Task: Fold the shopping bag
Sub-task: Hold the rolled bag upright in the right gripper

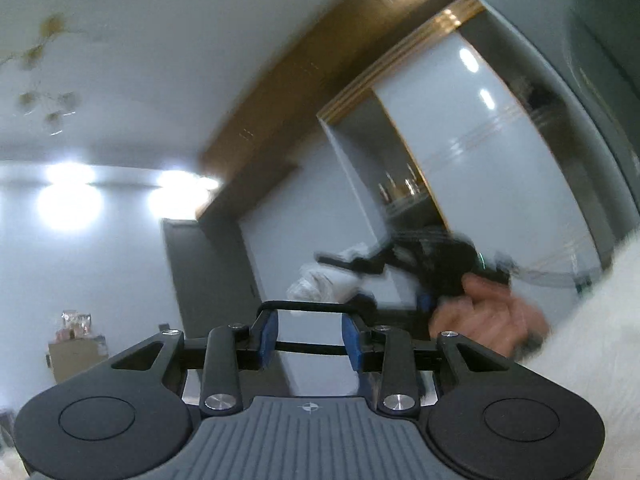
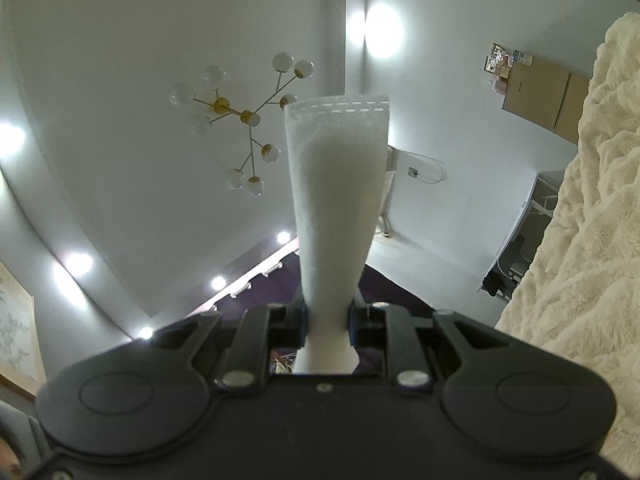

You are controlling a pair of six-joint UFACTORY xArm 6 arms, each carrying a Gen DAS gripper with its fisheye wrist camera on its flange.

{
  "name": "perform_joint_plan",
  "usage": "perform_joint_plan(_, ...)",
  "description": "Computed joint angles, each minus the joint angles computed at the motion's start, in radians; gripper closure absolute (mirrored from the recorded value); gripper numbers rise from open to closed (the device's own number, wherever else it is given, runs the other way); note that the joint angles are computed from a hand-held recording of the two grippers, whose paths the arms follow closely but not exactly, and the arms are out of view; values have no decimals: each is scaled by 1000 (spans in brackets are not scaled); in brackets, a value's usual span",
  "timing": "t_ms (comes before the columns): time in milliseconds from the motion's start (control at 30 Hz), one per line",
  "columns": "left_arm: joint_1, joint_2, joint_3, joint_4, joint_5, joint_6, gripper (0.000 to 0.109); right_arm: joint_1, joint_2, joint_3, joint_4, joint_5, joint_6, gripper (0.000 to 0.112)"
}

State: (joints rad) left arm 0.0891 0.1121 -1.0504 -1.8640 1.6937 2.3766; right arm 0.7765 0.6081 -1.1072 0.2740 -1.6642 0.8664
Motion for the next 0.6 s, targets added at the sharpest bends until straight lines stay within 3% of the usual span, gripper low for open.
perform_joint_plan(67, -7, 96, -120, 80, 41, -158, 77, 10, 3, 13, 8, -19, 3, 93)
perform_joint_plan(167, -43, 136, -176, 125, -30, -258, 77, 15, 4, 16, 21, -22, 0, 92)
perform_joint_plan(233, -54, 184, -257, 203, -29, -371, 77, 15, 3, 15, 24, -22, -2, 92)
perform_joint_plan(467, -91, 102, -159, 32, -260, -400, 77, 18, -7, 19, 33, 3, -17, 92)
perform_joint_plan(600, -64, 146, -200, 37, -149, -412, 77, 31, -32, 34, 77, 72, -43, 93)
